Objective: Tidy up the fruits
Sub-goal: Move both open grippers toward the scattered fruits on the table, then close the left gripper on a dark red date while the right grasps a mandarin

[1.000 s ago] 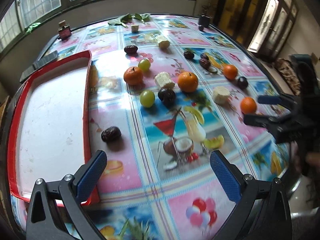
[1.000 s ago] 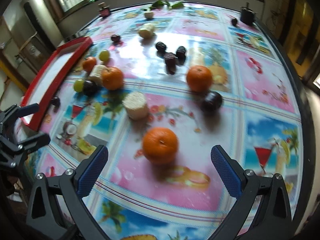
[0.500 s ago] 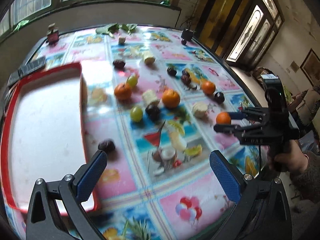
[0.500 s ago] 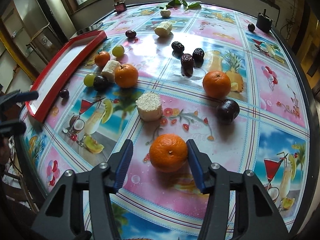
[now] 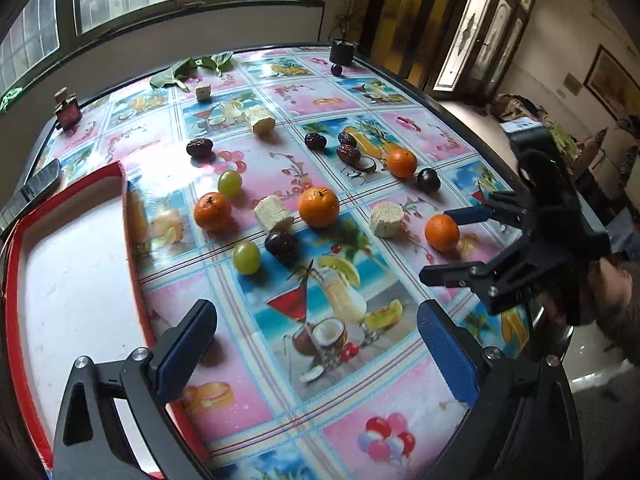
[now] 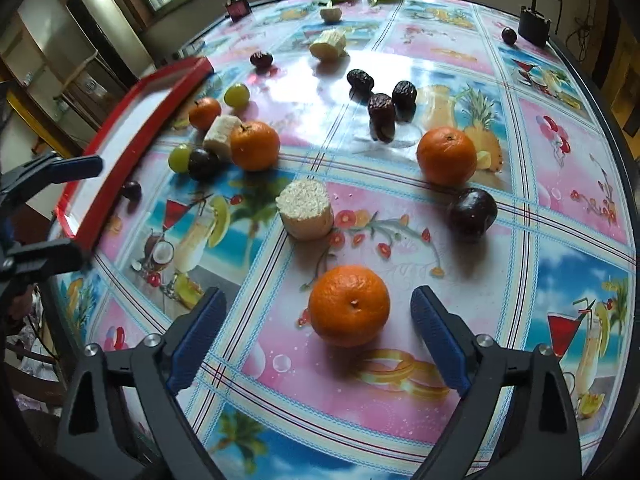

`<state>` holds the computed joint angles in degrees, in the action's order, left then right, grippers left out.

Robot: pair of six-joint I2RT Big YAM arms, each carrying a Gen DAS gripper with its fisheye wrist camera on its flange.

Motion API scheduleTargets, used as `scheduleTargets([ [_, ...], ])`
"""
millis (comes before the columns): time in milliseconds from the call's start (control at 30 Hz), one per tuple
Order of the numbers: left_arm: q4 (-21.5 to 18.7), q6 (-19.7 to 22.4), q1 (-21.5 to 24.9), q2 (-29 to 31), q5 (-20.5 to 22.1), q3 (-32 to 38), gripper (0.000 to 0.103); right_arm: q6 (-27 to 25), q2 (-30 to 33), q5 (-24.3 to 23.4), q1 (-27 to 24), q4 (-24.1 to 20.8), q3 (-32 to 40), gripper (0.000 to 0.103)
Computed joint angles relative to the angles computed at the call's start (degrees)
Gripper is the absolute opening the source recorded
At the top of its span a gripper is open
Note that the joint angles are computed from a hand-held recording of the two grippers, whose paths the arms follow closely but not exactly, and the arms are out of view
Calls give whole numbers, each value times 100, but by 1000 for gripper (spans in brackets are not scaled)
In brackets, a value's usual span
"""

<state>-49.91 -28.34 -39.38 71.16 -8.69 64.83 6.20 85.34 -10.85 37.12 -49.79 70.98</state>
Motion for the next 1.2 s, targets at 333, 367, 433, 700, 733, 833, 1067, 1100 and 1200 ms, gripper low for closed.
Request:
scheduleTargets([
  [333, 142, -184, 353, 65, 426, -152, 84, 82, 288, -18, 43, -582, 400, 102],
  [367, 76, -199, 395, 82, 440, -155, 83, 48, 308, 7, 56, -624, 430, 102],
  [433, -66, -164, 461, 115, 403, -168, 82, 31, 309, 63, 78, -610, 431, 102],
  [700, -421, 100, 649, 325, 302, -145, 72, -190, 323, 396, 178, -419, 391, 100],
  [733, -526, 107, 655, 412, 333, -84, 67, -205, 319, 398, 184, -404, 391, 98],
  [833, -595, 188, 657, 435, 330, -92, 52, -321, 319, 511, 241, -441, 418, 89],
  [1067, -624, -175, 812, 290, 943, -171, 17, -498, 269, 794, 313, -455, 426, 49],
  [1100, -635, -218, 777, 266, 875, -191, 17, -489, 260, 763, 300, -459, 421, 48],
  [1200, -616, -317, 617, 202, 585, -249, 17, -490, 229, 813, 299, -447, 392, 39],
])
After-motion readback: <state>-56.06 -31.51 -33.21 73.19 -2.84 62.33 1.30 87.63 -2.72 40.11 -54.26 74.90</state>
